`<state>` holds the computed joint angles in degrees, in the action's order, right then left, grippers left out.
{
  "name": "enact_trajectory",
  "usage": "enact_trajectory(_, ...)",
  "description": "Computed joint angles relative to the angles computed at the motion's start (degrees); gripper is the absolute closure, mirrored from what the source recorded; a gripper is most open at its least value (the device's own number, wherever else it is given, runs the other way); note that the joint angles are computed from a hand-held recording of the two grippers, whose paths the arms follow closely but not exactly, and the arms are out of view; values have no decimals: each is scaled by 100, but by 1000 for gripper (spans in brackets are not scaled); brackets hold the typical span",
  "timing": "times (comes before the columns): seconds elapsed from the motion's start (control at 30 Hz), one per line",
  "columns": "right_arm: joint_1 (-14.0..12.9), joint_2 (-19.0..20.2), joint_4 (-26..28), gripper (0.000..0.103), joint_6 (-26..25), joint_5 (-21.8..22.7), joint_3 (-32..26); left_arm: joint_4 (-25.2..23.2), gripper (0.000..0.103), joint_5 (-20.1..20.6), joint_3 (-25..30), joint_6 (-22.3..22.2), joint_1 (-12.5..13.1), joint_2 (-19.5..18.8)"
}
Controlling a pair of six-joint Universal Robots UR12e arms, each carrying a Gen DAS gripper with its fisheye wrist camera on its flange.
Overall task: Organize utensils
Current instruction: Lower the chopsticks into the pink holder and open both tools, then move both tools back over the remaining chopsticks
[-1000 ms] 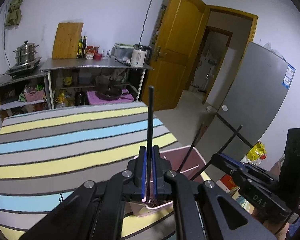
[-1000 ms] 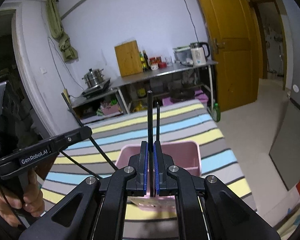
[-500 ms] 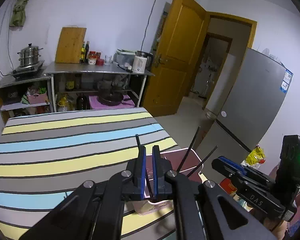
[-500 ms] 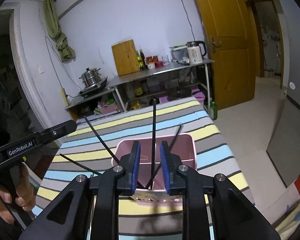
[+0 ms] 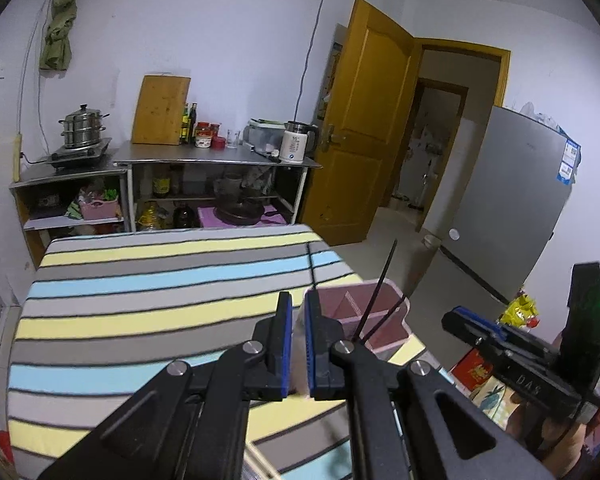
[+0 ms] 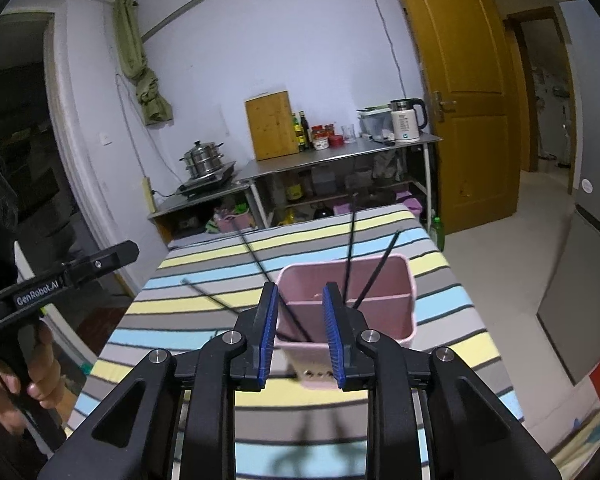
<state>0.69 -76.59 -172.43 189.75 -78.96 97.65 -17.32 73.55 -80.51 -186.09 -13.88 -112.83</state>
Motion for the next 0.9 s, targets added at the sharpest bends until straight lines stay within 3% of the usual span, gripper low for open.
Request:
enact_trajectory(0.33,182,-81,-44,79,-324,212,285,196,96,202,-693,-171,129,252)
enact_trajectory(0.9,352,221,460,79,-511,485,248,-414,96,491,-1056,-670,229,28)
